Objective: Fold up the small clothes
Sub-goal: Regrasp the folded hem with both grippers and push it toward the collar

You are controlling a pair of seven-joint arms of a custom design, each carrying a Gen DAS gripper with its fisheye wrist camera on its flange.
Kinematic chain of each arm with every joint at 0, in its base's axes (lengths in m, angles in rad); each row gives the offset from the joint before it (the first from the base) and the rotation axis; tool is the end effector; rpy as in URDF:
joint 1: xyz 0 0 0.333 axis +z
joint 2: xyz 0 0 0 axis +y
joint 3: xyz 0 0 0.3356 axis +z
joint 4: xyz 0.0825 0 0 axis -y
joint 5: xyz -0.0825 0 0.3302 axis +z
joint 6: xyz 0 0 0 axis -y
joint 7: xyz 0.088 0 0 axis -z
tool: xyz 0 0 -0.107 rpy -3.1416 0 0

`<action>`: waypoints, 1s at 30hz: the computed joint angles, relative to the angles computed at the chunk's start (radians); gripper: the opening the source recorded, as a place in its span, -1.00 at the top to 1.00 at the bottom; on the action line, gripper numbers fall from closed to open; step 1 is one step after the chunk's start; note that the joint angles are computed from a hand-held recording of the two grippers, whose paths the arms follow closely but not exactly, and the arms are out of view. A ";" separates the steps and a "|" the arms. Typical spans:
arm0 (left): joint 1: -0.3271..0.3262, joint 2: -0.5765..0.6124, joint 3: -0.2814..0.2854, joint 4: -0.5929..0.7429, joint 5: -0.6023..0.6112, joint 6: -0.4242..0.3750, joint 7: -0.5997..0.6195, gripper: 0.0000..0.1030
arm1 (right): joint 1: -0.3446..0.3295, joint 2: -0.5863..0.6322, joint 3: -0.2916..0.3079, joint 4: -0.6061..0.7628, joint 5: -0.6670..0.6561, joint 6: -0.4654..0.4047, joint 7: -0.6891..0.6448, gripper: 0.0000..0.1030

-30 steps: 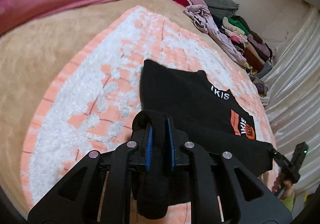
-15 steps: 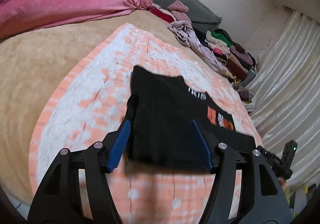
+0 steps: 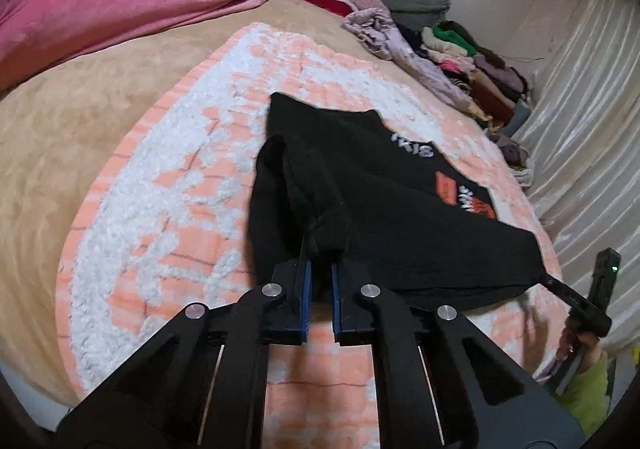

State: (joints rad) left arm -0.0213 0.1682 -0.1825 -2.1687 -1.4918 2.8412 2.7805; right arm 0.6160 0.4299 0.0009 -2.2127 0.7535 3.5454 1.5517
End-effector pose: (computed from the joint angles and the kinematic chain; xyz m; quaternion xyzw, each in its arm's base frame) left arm 0.5279 -0.0525 0.3945 -0.6344 0.6570 -0.4020 0.0665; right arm 0.5011 0.2522 0.3401 -0.5813 0.7052 -0.1740 0.3668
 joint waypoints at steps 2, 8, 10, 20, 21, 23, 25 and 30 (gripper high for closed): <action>0.011 -0.004 0.004 0.012 -0.002 -0.043 0.000 0.96 | -0.080 -0.010 0.067 -0.011 -0.084 0.021 0.041 0.81; 0.043 0.040 0.013 0.114 0.024 -0.146 -0.099 0.96 | -0.292 -0.007 0.209 0.010 -0.335 0.070 0.224 0.81; 0.055 0.075 0.012 0.167 0.058 -0.172 -0.168 0.96 | -0.312 0.006 0.204 0.047 -0.376 0.058 0.265 0.81; 0.086 0.287 -0.013 0.410 0.362 -0.117 -0.565 0.81 | -0.276 0.162 0.063 0.344 -0.308 -0.167 0.321 0.79; 0.088 0.301 -0.017 0.424 0.382 -0.106 -0.589 0.77 | -0.289 0.177 0.071 0.363 -0.304 -0.181 0.329 0.78; 0.102 0.331 -0.030 0.456 0.406 -0.095 -0.633 0.70 | -0.336 0.211 0.114 0.403 -0.302 -0.203 0.345 0.78; 0.131 0.346 -0.063 0.469 0.392 -0.079 -0.628 0.67 | -0.360 0.234 0.138 0.425 -0.298 -0.208 0.357 0.74; 0.234 0.342 -0.194 0.442 0.238 0.025 -0.499 0.59 | -0.388 0.256 0.168 0.424 -0.281 -0.140 0.388 0.04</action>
State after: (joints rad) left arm 0.2128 0.5099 -0.3769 -1.7263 -1.2541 2.8658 2.2813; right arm 0.2277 0.6860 0.1688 -1.7889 0.4729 3.4058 1.9402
